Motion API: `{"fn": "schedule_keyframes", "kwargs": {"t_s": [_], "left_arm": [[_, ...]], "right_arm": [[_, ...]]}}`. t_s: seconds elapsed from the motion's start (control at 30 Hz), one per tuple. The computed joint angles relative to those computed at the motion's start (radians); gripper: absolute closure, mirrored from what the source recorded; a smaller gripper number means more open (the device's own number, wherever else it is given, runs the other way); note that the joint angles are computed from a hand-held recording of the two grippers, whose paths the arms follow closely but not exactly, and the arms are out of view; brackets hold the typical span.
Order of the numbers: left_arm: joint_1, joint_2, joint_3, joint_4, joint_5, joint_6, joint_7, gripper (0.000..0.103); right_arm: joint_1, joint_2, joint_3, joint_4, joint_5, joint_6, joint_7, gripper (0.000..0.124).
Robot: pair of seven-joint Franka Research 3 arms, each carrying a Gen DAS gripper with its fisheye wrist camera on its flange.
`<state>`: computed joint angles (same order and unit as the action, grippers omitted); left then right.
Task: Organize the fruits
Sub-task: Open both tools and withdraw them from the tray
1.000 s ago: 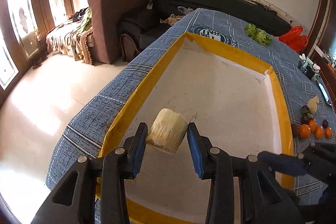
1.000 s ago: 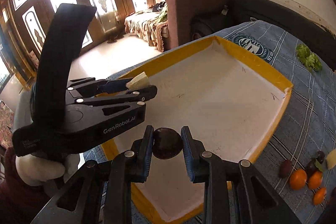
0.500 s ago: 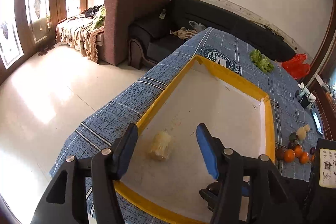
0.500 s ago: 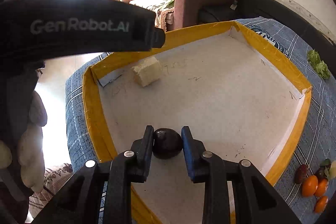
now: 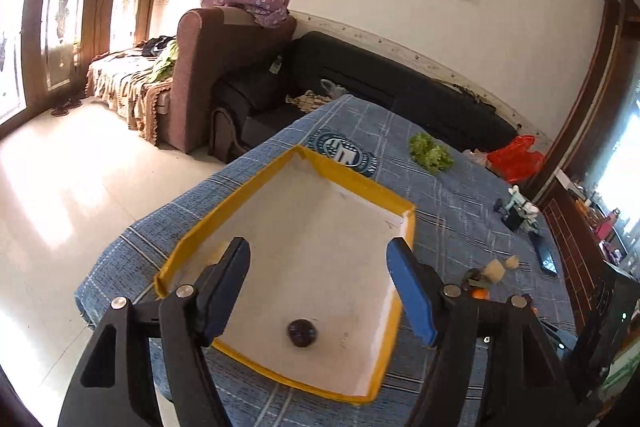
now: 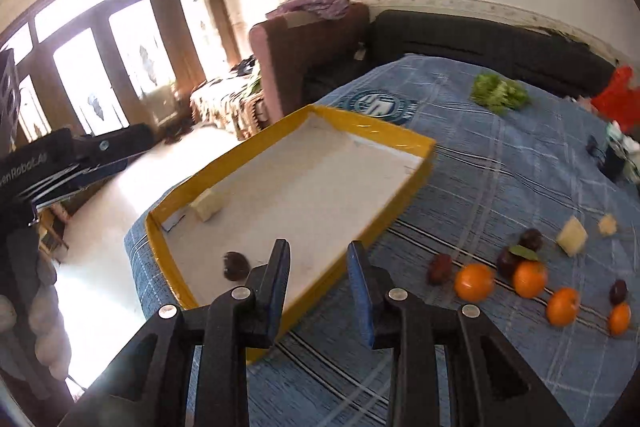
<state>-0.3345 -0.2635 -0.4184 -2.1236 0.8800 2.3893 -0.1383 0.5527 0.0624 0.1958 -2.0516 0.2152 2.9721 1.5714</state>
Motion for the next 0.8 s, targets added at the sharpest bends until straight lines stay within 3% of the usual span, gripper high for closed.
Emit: {"fn": "schedule_keyframes", "kwargs": {"t_s": [0.1,0.17,0.3,0.43,0.6,0.73,0.8], "left_arm": [[-0.018,0.051,-0.028,0.063,0.044,0.007,0.009,0.033],[-0.040,0.082,-0.032,0.096,0.058,0.019,0.030,0.033],[-0.085,0.132,-0.032,0.154,0.076,0.008,0.062,0.031],[-0.124,0.174,-0.015,0.191,0.059,0.013,0.099,0.027],[-0.168,0.270,0.006,0.263,0.045,-0.003,0.151,0.027],[-0.208,0.349,0.036,0.327,0.006,-0.017,0.217,0.027],[-0.228,0.382,0.051,0.361,-0.002,-0.038,0.253,0.027]], "right_arm": [[-0.050,-0.126,-0.033,-0.130,-0.073,0.024,0.142,0.091],[-0.126,-0.215,-0.019,-0.220,-0.163,0.040,0.263,0.091],[-0.260,-0.360,0.023,-0.344,-0.213,0.048,0.351,0.086],[-0.318,-0.463,0.029,-0.443,-0.182,0.032,0.365,0.082],[-0.258,-0.413,-0.057,-0.451,-0.076,0.039,0.272,0.082],[-0.153,-0.321,-0.151,-0.382,0.075,0.019,0.129,0.082],[-0.154,-0.259,-0.150,-0.321,0.114,0.003,0.082,0.082]]}}
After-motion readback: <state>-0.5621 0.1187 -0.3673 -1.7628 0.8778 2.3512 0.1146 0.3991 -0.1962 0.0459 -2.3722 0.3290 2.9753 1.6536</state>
